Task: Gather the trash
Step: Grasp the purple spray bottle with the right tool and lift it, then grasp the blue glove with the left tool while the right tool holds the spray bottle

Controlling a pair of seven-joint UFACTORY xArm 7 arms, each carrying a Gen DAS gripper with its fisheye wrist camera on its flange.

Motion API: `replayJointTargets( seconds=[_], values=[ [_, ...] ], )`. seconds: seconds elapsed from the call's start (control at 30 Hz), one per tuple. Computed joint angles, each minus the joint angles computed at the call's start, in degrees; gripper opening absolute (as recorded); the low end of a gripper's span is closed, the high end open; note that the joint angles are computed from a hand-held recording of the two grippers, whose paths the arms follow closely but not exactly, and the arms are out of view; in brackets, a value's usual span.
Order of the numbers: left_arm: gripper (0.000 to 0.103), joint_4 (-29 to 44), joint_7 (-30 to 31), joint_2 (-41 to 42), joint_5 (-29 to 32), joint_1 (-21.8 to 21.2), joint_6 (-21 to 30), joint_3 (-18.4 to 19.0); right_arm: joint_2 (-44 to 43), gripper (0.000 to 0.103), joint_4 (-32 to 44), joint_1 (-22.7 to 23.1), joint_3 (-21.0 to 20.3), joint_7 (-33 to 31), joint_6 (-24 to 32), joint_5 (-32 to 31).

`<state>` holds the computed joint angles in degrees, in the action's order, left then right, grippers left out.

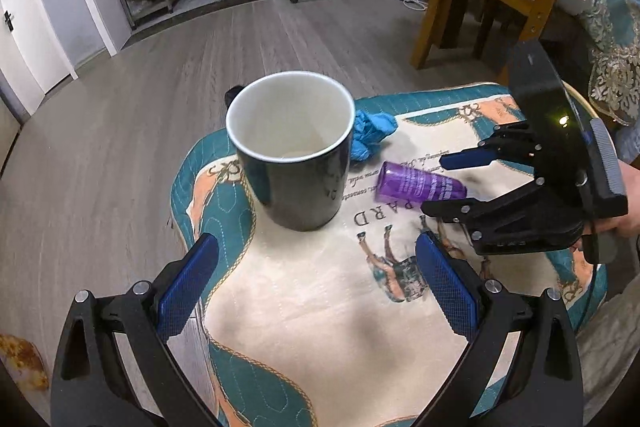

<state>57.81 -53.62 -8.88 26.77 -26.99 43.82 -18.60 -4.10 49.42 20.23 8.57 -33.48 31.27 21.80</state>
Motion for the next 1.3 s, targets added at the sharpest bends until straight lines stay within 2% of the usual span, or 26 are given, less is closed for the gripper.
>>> replayJointTargets(
  seconds=[0.03, 0.1, 0.17, 0.43, 0.7, 0.8, 0.9, 1.03, 1.07, 1.17, 1.3],
  values=[
    [0.097, -0.1, -0.1, 0.0, -0.3, 0.1, -0.3, 0.1, 0.5, 0.049, 0.2, 0.1, 0.2, 0.6, -0.3, -0.9],
    [0.097, -0.4, -0.1, -0.3, -0.9, 0.1, -1.0, 0.3, 1.1, 0.047, 0.0, 0.1, 1.0, 3.4, -1.7, -5.1],
    [0.097, -0.4, -0.1, -0.3, -1.1, 0.2, -1.4, 0.3, 1.7, 0.04, 0.0, 0.3, 1.2, 4.6, -1.8, -7.1],
    [0.097, 2.4, -0.1, 3.0, 0.5, -1.1, -2.6, -0.8, -2.6, 0.036, -0.6, -1.0, -1.2, 2.5, 2.5, -2.6],
    [0.097, 11.9, 2.3, 14.0, 6.0, -7.2, -1.6, 0.5, -8.2, 0.034, -1.8, -4.8, -6.0, 2.3, 4.2, 2.1],
    [0.097, 19.5, 3.6, 20.6, 11.4, -10.7, 2.4, 2.6, -9.6, 0.034, -1.4, -6.2, -8.4, 0.5, 4.8, 5.2],
    [0.097, 25.9, 3.5, 25.2, 14.4, -14.0, 6.3, 5.5, -10.8, 0.034, -1.3, -7.6, -10.5, -2.0, 5.7, 8.4],
    [0.093, 33.9, 3.0, 31.4, 14.7, -17.0, 9.7, 8.9, -11.6, 0.034, -2.4, -10.1, -12.1, -4.3, 6.3, 9.8],
    [0.089, 35.1, 3.4, 32.4, 14.4, -17.5, 10.0, 9.5, -11.6, 0.034, -2.5, -10.7, -12.4, -4.5, 6.6, 9.8],
    [0.086, 41.3, 4.9, 37.1, 16.1, -20.2, 14.0, 12.2, -11.1, 0.034, -2.6, -11.7, -12.8, -5.2, 6.8, 10.9],
    [0.083, 50.7, 6.4, 44.0, 18.9, -23.8, 21.8, 16.0, -11.0, 0.034, -2.5, -12.4, -13.1, -6.8, 7.5, 12.7]
  ],
)
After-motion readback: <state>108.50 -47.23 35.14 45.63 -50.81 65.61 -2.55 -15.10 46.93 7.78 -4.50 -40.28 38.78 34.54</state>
